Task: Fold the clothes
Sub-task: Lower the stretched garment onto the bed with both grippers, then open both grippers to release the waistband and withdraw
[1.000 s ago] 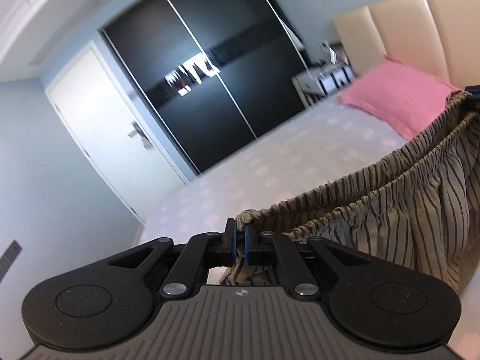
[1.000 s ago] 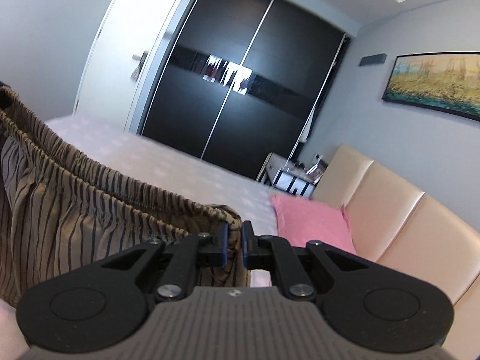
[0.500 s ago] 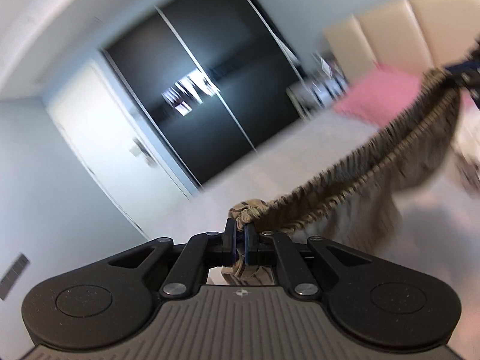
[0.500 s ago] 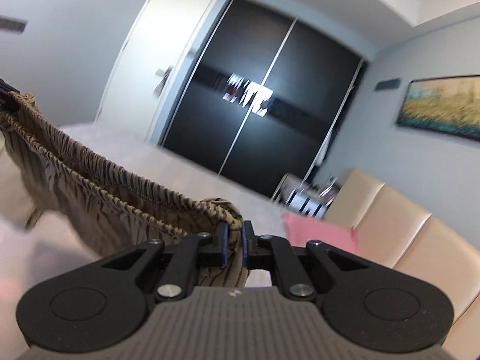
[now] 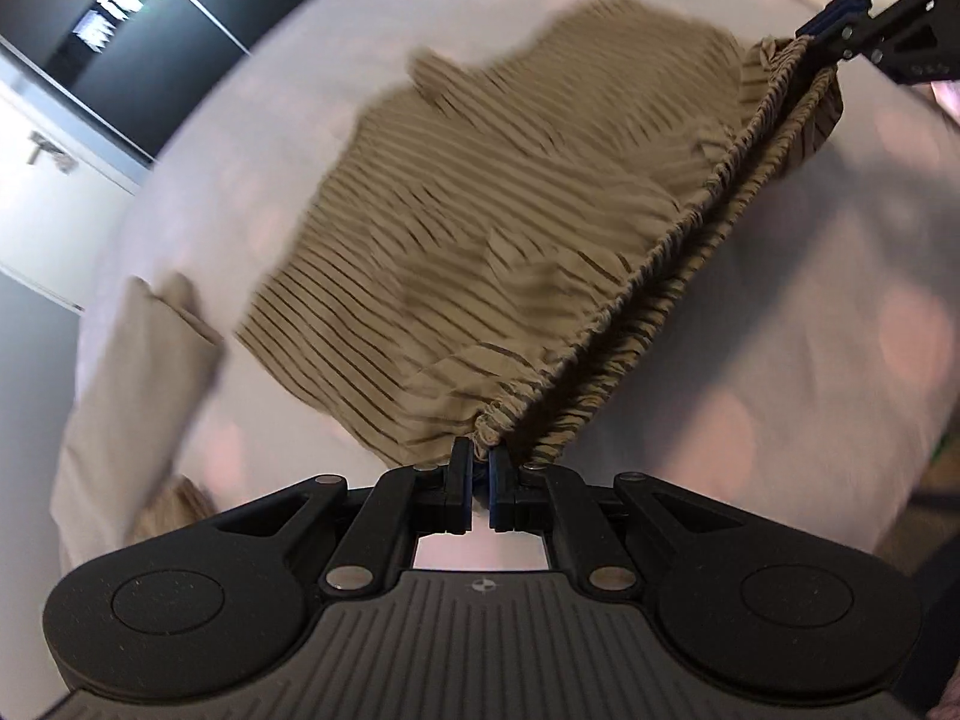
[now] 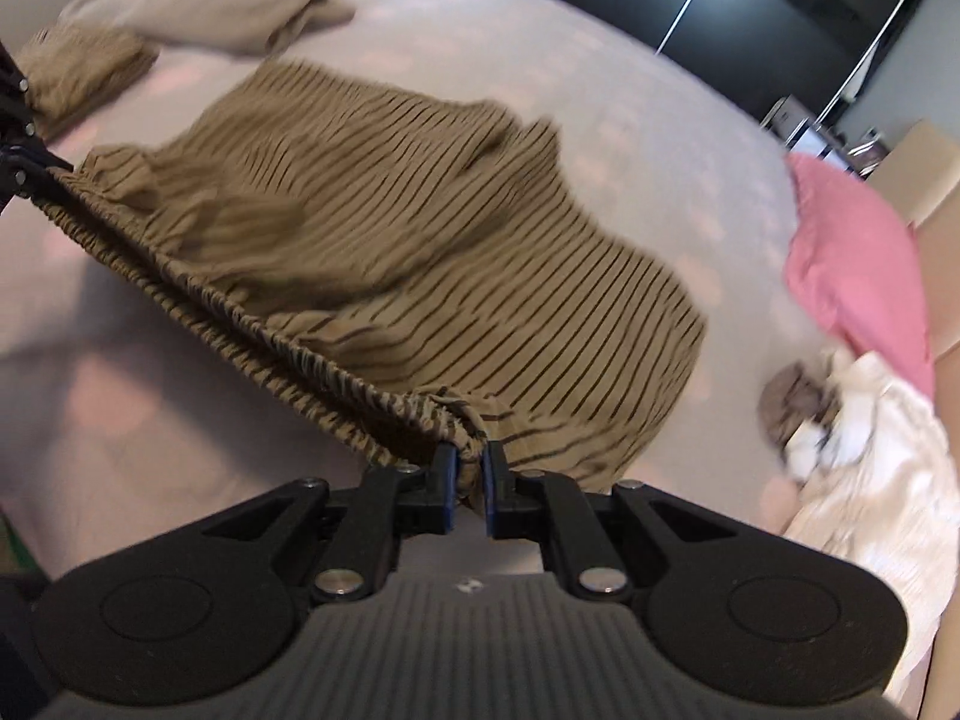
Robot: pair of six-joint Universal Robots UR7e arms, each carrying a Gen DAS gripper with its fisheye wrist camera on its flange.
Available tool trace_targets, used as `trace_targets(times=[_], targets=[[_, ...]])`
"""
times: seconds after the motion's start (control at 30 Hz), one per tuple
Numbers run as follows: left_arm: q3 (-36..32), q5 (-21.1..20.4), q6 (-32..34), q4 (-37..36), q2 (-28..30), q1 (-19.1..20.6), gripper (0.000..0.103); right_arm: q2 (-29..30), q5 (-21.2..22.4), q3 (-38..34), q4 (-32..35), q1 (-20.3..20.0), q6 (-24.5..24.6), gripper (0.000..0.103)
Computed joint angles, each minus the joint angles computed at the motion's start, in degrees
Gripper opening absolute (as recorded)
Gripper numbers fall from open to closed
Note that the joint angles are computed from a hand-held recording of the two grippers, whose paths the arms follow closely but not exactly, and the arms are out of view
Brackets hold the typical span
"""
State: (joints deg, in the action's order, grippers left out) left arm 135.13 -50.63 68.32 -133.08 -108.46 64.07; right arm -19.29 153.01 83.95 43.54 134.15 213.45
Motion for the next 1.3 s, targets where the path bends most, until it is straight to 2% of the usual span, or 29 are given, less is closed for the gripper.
trace_targets(times=[0.17,0.5,0.57,0.73,0.87,1.07,1.13,1.3], targets=[[1.3,2.1,3.8,2.9,-0.3,2.0,0.002,2.4,-6.3,0.8,1.7,0.5,2.6,0.009],[-2.9,5.1,1.8,24.8,-3.1,1.5,0.002,3.7,-19.0,0.4,9.0,1.8,6.4,0.009],[-2.2,6.0,3.2,25.7,-3.6,2.0,0.002,4.5,-20.4,0.3,9.1,1.6,6.1,0.009],[-0.9,7.3,3.8,20.9,-0.6,4.4,0.002,4.7,-21.8,1.7,6.4,0.1,6.2,0.009],[-2.5,6.6,2.4,19.9,2.8,5.9,0.002,3.4,-22.9,4.2,2.7,-1.2,6.7,0.01],[-2.9,5.8,5.5,17.5,3.3,6.1,0.002,4.5,-22.3,3.5,3.9,1.0,6.1,0.022],[-4.2,5.2,4.0,18.4,3.9,6.0,0.005,5.0,-21.8,2.8,5.1,2.4,6.0,0.028],[-7.8,3.7,0.0,20.9,5.0,4.9,0.024,6.2,-21.2,-0.1,9.7,5.3,7.1,0.033]])
